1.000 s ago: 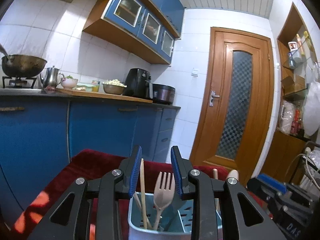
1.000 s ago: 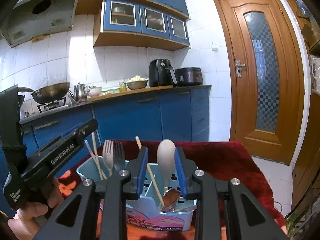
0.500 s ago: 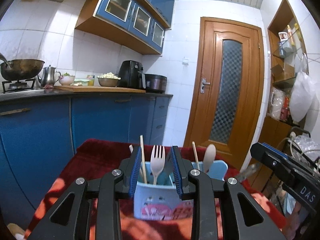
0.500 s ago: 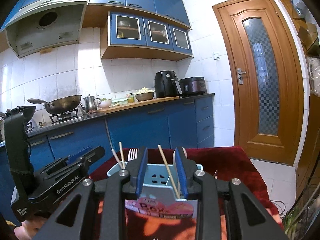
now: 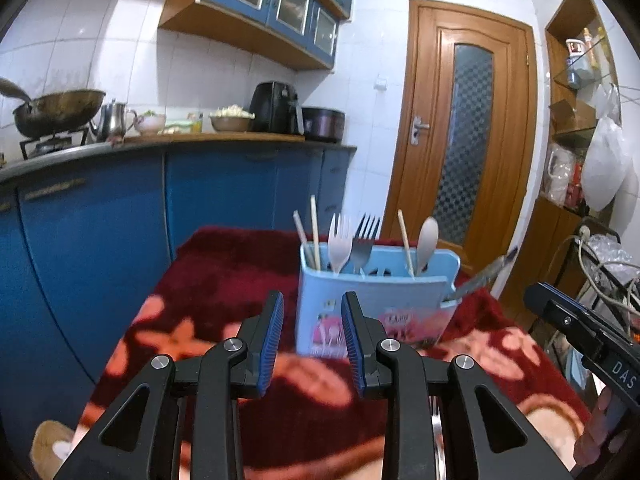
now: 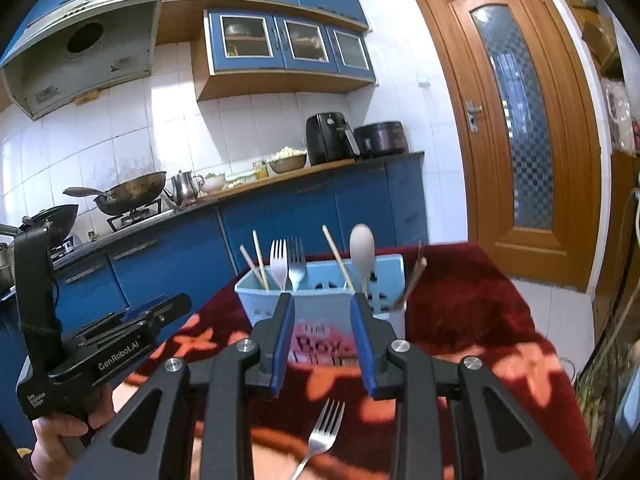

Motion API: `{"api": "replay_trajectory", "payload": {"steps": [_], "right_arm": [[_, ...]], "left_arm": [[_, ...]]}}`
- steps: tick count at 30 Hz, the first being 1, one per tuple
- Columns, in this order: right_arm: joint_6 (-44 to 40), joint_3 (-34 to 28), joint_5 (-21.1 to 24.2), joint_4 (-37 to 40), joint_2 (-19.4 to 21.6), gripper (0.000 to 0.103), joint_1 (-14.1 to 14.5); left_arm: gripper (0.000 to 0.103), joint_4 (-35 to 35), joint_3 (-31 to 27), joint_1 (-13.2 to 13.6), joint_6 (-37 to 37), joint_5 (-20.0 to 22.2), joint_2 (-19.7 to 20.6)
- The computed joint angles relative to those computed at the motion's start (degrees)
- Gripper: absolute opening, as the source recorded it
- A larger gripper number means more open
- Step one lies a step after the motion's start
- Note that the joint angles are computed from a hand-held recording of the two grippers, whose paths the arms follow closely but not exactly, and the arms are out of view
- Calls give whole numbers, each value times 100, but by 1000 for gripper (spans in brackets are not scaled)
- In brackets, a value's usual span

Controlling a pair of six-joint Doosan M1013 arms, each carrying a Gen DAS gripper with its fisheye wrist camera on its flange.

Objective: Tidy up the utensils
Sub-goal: 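Move the right tool down to the silver fork on the blanket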

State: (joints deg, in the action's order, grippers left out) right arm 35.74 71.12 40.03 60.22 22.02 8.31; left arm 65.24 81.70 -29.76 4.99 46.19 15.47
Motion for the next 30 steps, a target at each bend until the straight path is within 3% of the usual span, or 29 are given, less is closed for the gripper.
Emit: {"api": "replay_trajectory", "payload": {"steps": [16, 30], "right_arm": [[1107, 187, 417, -1180, -9, 32, -2], [2156, -293, 1373, -2307, 302, 32, 129]], "left_arm": [[30, -1104, 172, 52, 821, 351, -58], [30, -1798, 250, 249, 1097, 471, -24]]}}
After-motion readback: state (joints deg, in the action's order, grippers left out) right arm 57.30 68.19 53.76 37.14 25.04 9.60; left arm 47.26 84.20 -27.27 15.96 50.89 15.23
